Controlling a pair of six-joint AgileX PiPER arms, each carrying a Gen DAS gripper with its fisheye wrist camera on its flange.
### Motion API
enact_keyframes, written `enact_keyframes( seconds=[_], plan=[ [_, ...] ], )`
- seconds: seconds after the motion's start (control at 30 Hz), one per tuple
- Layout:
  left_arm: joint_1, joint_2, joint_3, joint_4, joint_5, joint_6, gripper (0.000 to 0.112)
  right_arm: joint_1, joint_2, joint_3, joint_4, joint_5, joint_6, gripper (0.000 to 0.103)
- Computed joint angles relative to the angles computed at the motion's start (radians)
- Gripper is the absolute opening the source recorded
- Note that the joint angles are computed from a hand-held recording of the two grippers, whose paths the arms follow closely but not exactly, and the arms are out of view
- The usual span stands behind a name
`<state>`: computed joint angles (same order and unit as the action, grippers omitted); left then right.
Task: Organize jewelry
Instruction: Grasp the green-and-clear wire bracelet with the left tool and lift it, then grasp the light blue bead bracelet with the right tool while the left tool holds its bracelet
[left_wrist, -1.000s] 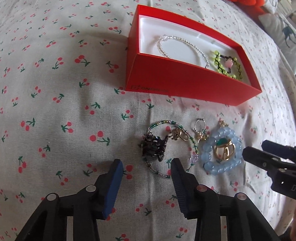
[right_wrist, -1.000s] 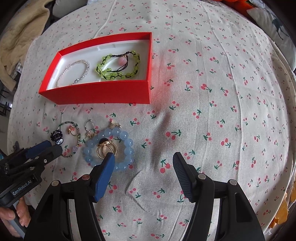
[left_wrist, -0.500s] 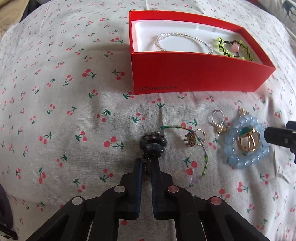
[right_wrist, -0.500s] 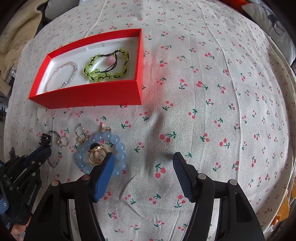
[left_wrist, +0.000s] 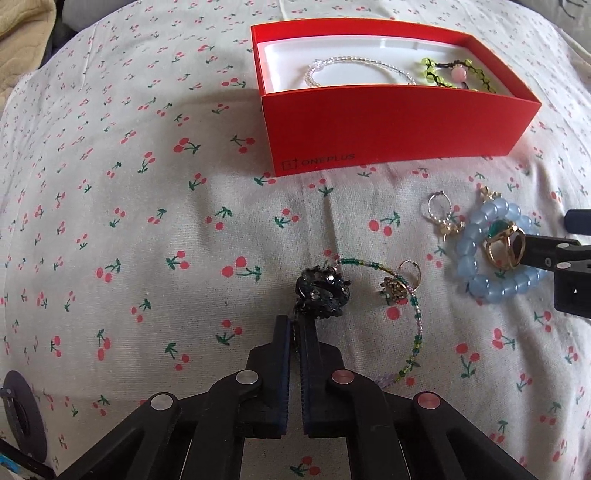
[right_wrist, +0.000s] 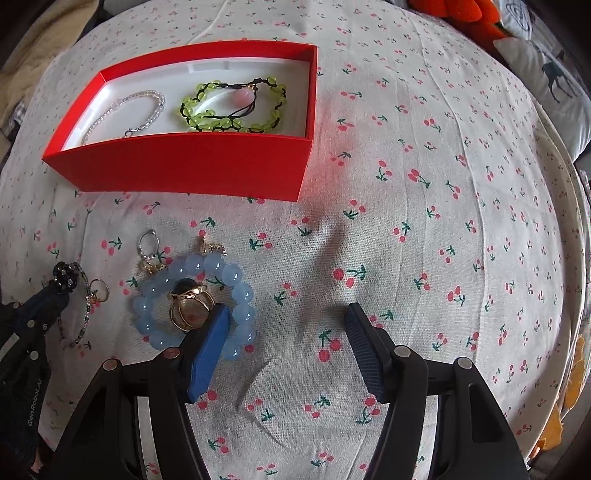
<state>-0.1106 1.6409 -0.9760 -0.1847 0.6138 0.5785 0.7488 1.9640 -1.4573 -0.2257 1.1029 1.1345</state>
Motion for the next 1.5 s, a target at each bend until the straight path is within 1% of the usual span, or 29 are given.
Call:
enact_keyframes(
  seconds=[0.1,0.2,0.3,0.33,0.43,0.47,0.5,0.53,0.57,0.67,0.77,1.2,1.27,1.3,1.33,1.5],
  plan=[
    [-0.001,-0.011,0.013,-0.001,-0.005,0.006,0.001,0.01,0.001,0.001,-0.008,0.0,0.004,0.062],
    [0.005,-0.009,0.012,-0.008,-0.006,0.017,0.001,0.02,-0.026,0.04,-0.009,-0.022,0.005,0.055],
    [0.016,-0.007,0.008,-0.026,0.004,0.034,0.001,0.027,-0.031,0.043,-0.003,-0.032,-0.006,0.044],
    [0.023,-0.003,0.0,-0.038,0.014,0.045,0.001,0.027,-0.036,0.044,0.003,-0.036,-0.014,0.039],
    [0.055,0.021,-0.036,-0.089,0.06,0.086,0.001,0.031,-0.031,0.033,0.017,-0.047,-0.025,0.03],
    [0.065,0.031,-0.05,-0.107,0.08,0.095,0.001,0.031,-0.032,0.034,0.022,-0.052,-0.027,0.024],
    [0.08,0.042,-0.067,-0.13,0.104,0.108,0.0,0.029,-0.034,0.034,0.027,-0.056,-0.03,0.021],
    [0.094,0.054,-0.084,-0.151,0.128,0.119,0.0,0.029,-0.036,0.036,0.034,-0.063,-0.031,0.014],
    [0.107,0.064,-0.099,-0.17,0.15,0.128,0.0,0.027,-0.039,0.038,0.039,-0.068,-0.03,0.013],
    [0.141,0.085,-0.132,-0.212,0.201,0.146,0.0,0.021,-0.053,0.05,0.052,-0.083,-0.023,0.013],
    [0.157,0.087,-0.147,-0.239,0.229,0.162,0.0,0.01,-0.073,0.07,0.064,-0.103,-0.022,0.012],
    [0.18,-0.037,-0.098,-0.306,0.246,0.244,0.0,0.039,-0.143,0.061,0.032,-0.089,0.014,0.012],
    [0.178,-0.049,-0.097,-0.316,0.251,0.249,0.0,0.041,-0.159,0.079,0.023,-0.105,0.02,0.012],
    [0.18,-0.056,-0.097,-0.323,0.255,0.255,0.0,0.026,-0.202,0.132,0.024,-0.122,0.008,0.012],
    [0.18,-0.063,-0.095,-0.328,0.256,0.258,0.0,0.023,-0.219,0.145,0.023,-0.127,0.005,0.012],
    [0.177,-0.082,-0.102,-0.353,0.27,0.271,0.0,0.033,-0.249,0.154,0.008,-0.125,0.015,0.012]
  ],
)
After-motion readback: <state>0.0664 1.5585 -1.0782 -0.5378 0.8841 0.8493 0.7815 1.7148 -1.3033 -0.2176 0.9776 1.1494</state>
